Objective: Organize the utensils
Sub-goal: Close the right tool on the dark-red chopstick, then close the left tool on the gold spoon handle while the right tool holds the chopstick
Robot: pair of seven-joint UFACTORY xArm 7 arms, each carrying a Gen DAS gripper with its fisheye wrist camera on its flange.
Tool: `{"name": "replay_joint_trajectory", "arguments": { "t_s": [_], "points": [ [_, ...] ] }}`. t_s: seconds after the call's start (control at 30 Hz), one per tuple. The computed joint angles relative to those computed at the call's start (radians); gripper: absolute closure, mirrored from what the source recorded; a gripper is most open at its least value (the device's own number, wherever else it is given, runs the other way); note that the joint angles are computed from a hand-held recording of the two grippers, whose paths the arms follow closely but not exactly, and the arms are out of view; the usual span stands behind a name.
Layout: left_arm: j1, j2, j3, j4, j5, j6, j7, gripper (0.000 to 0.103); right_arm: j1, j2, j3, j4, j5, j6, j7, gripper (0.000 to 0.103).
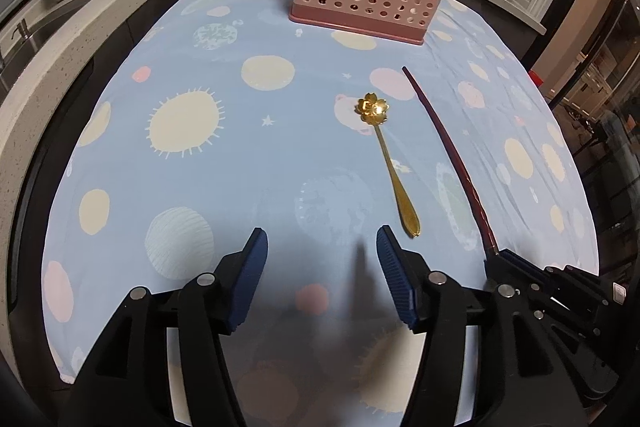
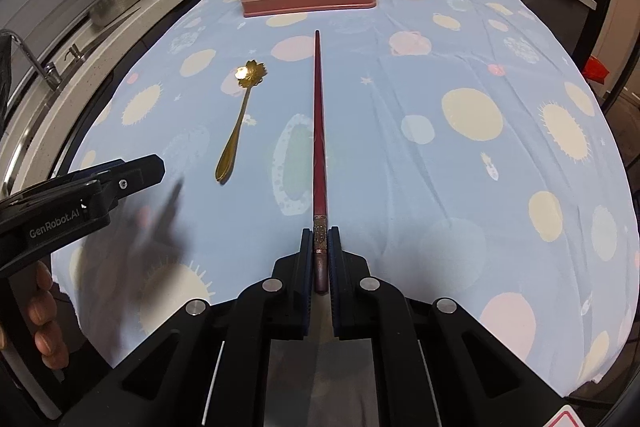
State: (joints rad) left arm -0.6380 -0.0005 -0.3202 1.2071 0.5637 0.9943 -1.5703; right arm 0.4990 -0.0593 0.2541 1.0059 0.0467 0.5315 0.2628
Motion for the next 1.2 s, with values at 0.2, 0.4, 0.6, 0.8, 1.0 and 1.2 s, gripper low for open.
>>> {"name": "replay_joint_trajectory", "arguments": {
  "t_s": [0.2, 0.4, 0.6, 0.8, 1.0, 1.2],
  "points": [
    [-0.018, 0.069, 0.011, 0.066, 0.009, -0.01, 0.04, 0.048, -0.012, -0.019, -0.011, -0.019, 0.019, -0.015, 0.005, 0.096],
    [-0.043, 0.124, 0.039, 0.125, 0.022, -0.024, 0.077, 0.048, -0.013, -0.018, -0.013, -0.02, 0.053, -0.019, -0.013, 0.096],
    [-0.065, 0.175, 0.065, 0.178, 0.015, -0.033, 0.115, 0.059, -0.015, -0.01, -0.018, -0.014, 0.089, -0.019, -0.048, 0.096],
    [-0.074, 0.186, 0.083, 0.171, -0.009, -0.05, 0.118, 0.071, -0.017, -0.008, -0.021, -0.017, 0.124, -0.02, -0.078, 0.096],
    [-0.073, 0.18, 0.087, 0.158, -0.01, -0.067, 0.113, 0.091, -0.018, -0.006, -0.019, -0.017, 0.132, -0.022, -0.082, 0.096],
    [-0.069, 0.162, 0.084, 0.14, -0.013, -0.084, 0.099, 0.091, -0.018, -0.012, -0.017, -0.019, 0.124, -0.027, -0.076, 0.096]
  ]
}}
